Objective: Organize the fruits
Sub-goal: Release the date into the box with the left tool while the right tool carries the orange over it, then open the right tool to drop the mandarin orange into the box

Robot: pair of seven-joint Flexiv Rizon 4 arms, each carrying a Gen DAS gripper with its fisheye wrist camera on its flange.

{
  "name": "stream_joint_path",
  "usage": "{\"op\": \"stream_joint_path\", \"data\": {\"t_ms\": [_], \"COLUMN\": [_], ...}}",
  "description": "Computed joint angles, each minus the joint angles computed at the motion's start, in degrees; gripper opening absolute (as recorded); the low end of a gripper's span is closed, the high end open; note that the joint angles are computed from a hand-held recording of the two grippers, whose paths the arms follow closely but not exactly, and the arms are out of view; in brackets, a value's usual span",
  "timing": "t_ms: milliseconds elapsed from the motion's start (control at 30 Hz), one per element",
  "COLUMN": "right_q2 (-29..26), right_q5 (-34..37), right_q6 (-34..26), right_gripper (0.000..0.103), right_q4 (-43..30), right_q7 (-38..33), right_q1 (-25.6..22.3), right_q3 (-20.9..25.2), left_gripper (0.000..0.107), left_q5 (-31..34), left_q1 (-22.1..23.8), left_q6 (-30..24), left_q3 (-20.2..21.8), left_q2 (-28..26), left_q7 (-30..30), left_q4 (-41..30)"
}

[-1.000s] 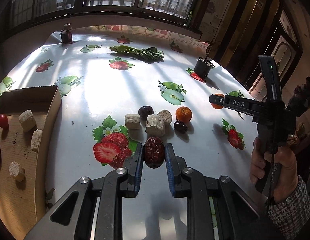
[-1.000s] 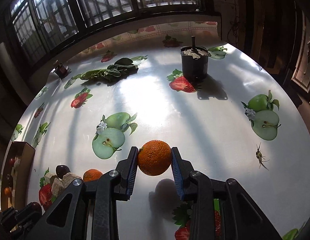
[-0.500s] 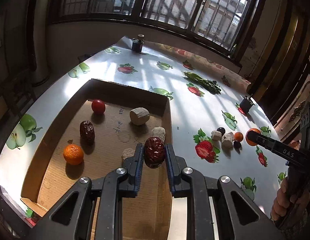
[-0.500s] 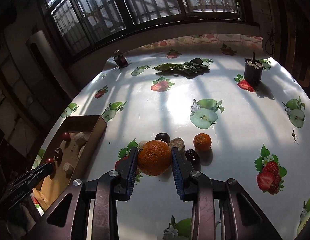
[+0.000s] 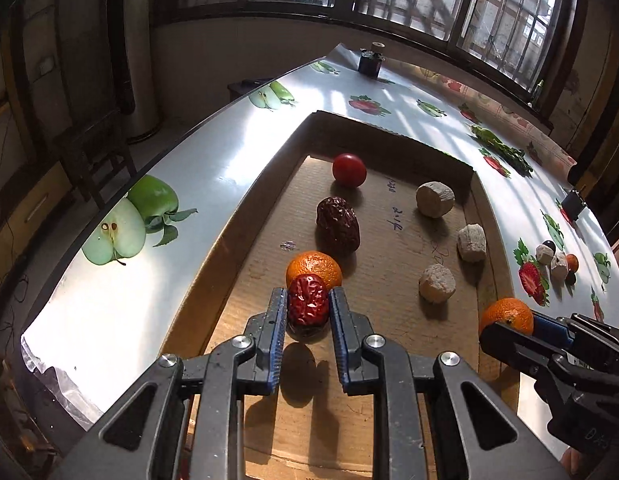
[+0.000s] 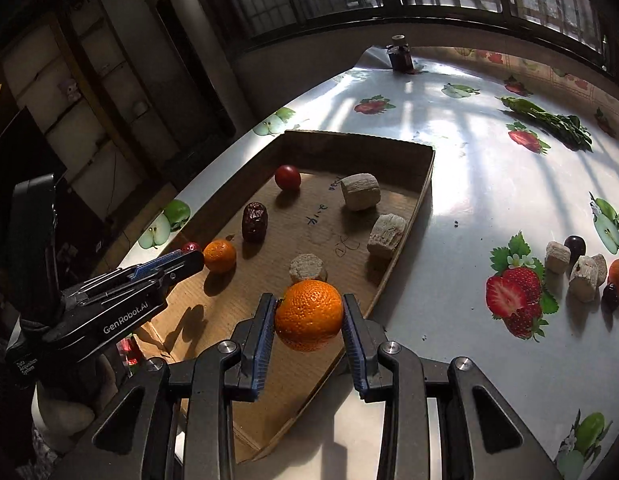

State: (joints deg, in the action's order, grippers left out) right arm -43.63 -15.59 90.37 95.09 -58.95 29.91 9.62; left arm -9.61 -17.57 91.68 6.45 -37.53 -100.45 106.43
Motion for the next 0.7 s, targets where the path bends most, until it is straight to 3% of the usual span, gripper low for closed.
{"op": "stream_joint_path", "data": {"t_ms": [233, 333, 400, 500, 700], "right_q2": [-2.3, -2.8, -3.2, -3.1, -1.6], "right_q5": [-2.7, -3.6, -3.9, -3.9, -4.1], "right_q6": [-2.8, -3.2, -3.4, -3.2, 0.1], "right_gripper": [0.036, 0.037, 0.037, 0.038, 0.043], "right_q4": [-2.2, -2.7, -3.2, -3.1, -0.9], "right_q7": [0.8, 1.1, 0.9, 1.2, 3.3], "right_q1": [5.6, 6.7, 6.4, 6.7, 9.3], "right_q3": [-4.6, -5.7, -5.3, -5.4, -8.9], "left_gripper": [0.021, 0.022, 0.033, 0.049, 0.054], "left_q5": [-0.7, -0.9, -0.9, -0.8, -1.3], "left_q1": [2.6, 2.0, 1.2, -1.6, -10.3], "left_q6": [0.4, 0.7, 1.2, 2.7, 4.4], "left_q3": [-2.7, -1.9, -1.0, 2.4, 12.2], "left_q2": [-0.7, -0.3, 0.1, 0.7, 1.2], "left_q7": [0.4, 0.2, -0.2, -1.4, -3.9], "left_q4": [0.6, 0.8, 1.2, 1.6, 2.0]}}
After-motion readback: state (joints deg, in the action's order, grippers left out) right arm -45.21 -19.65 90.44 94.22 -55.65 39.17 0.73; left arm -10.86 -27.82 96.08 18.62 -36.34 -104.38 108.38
